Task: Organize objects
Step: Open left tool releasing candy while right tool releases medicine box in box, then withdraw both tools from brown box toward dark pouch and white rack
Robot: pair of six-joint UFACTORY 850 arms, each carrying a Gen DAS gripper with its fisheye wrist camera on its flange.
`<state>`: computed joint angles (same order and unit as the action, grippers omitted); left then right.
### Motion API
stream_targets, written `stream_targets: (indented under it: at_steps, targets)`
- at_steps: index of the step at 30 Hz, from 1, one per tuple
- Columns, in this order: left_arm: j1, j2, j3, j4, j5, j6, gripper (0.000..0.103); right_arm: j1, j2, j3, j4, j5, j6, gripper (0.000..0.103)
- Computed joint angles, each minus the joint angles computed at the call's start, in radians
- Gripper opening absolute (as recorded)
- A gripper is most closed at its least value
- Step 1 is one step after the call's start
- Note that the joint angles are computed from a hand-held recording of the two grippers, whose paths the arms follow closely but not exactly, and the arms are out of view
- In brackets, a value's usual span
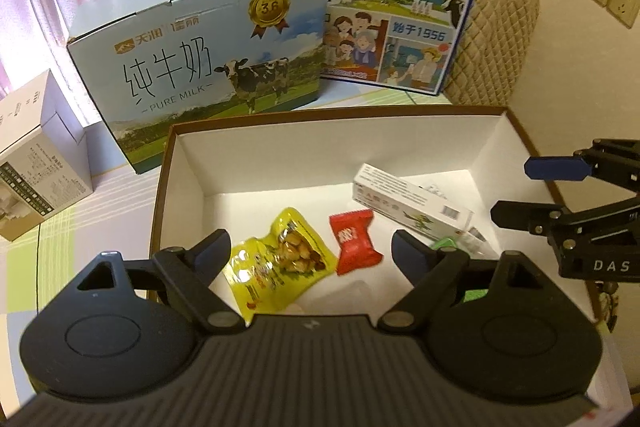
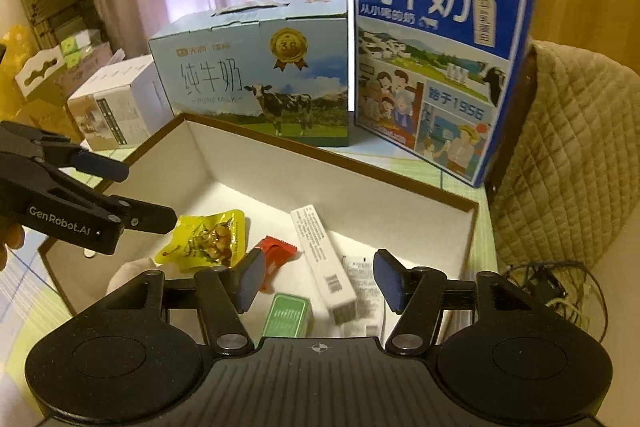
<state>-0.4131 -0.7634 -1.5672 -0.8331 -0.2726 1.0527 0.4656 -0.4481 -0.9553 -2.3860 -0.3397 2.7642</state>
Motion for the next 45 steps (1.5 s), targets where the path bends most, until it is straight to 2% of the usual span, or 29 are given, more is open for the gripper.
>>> stream_targets:
  at_steps: [7,15,17,28,45]
  targets:
    - [0.010,0.103,0.133,-0.175,0.008,0.173,0.085,0.048,0.091,0.098,-0.002,-0.061,0.121,0.058]
    - [0.026,0.231,0.300,-0.361,0.016,0.350,0.085,0.140,0.176,0.185,0.082,-0.116,0.147,0.059]
    - [0.029,0.261,0.337,-0.379,0.023,0.361,0.085,0.166,0.192,0.203,0.094,-0.124,0.163,0.060]
    - [0.055,0.420,0.549,-0.731,0.024,0.692,0.085,0.298,0.243,0.270,0.230,-0.157,0.190,0.060]
    - [0.100,0.503,0.735,-0.735,0.042,0.705,0.085,0.406,0.222,0.295,0.334,-0.140,0.232,0.061]
